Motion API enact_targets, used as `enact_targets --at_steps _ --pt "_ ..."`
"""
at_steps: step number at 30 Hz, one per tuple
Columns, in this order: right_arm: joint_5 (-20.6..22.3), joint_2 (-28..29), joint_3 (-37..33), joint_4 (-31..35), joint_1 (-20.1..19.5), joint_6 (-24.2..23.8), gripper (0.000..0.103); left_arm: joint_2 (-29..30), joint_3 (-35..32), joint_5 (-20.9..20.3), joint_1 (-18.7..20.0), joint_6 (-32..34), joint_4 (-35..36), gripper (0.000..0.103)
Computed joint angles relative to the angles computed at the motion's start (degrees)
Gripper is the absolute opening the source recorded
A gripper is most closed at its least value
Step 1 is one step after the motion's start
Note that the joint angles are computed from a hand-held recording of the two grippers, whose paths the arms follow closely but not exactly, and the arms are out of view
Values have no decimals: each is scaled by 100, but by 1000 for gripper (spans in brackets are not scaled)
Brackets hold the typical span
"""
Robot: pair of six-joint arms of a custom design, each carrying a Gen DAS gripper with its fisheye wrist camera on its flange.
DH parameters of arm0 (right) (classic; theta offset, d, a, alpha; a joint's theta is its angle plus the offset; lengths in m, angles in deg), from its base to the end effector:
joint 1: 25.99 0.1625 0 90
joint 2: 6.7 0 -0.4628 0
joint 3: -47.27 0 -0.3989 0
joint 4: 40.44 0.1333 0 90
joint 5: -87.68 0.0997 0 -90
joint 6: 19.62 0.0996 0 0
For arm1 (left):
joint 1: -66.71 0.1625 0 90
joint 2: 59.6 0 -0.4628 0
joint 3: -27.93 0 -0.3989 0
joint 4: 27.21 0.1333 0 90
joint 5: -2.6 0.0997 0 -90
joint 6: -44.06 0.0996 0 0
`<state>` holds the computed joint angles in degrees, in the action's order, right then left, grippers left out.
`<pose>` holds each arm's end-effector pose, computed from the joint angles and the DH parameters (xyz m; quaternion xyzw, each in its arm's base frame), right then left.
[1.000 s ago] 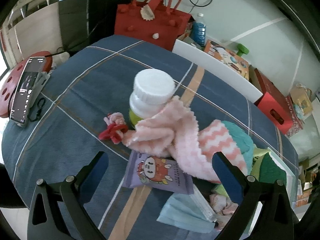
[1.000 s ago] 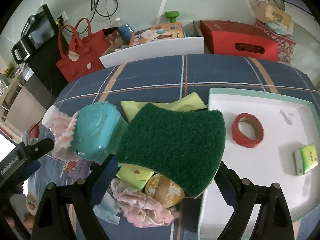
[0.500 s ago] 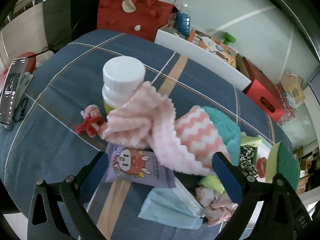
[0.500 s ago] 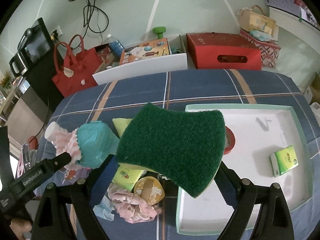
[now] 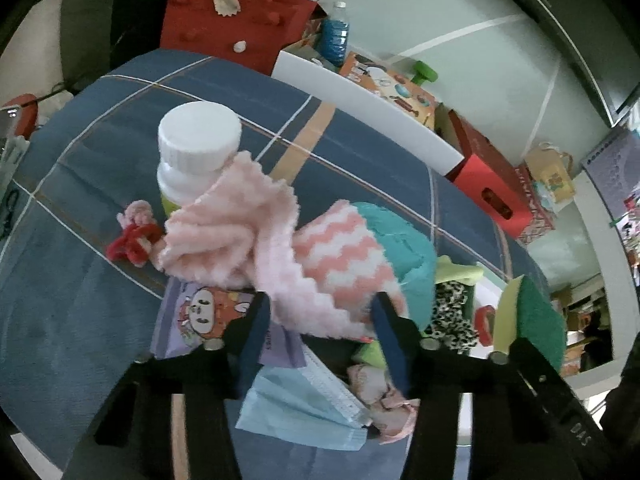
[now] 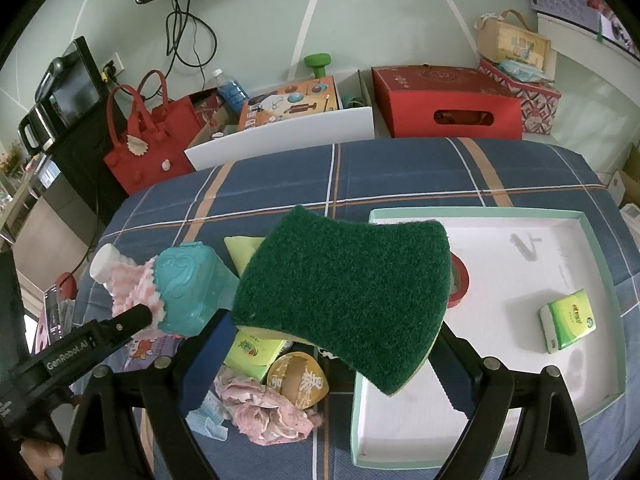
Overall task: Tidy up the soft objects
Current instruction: 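Grasp the pink zigzag cloth with the left tool while the right tool holds the sponge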
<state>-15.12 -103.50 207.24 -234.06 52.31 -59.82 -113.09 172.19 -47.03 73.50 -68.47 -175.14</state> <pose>0.0554 -0.2812 0.2569 0.1922 -0.9133 0.2631 0.2444 -0.2870 -0.2334 0.0178 -0.1335 0.8957 -0.3642 0.2175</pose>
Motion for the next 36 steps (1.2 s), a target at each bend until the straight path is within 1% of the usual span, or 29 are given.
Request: enact_targets --at_steps 8,10,12,17,19,22,27,33,36 --pt "11 -42 1 29 -1 -4 94 22 166 92 -72 11 -482 26" --pt "14 -37 2 21 -3 -3 94 -9 183 110 -101 -56 -441 18" --pt "6 -32 6 9 3 5 94 -66 188 110 -134 -173 -295 14" --pt "-9 -31 -1 38 16 7 94 -188 181 108 -189 -564 160 12" --pt "-15 -33 -5 50 17 11 94 -252 129 124 -207 -726 494 11" --pt "-31 -11 0 23 21 17 94 -324 -38 152 -242 -984 1231 11" --pt "-38 1 6 2 26 8 94 -348 -149 191 -257 -1190 1736 10" --pt "4 -47 35 -67 -18 -31 94 -366 -511 273 -325 -1465 2902 10" --pt "48 -138 32 -2 -50 -43 94 -348 -656 262 -324 -1532 3307 9"
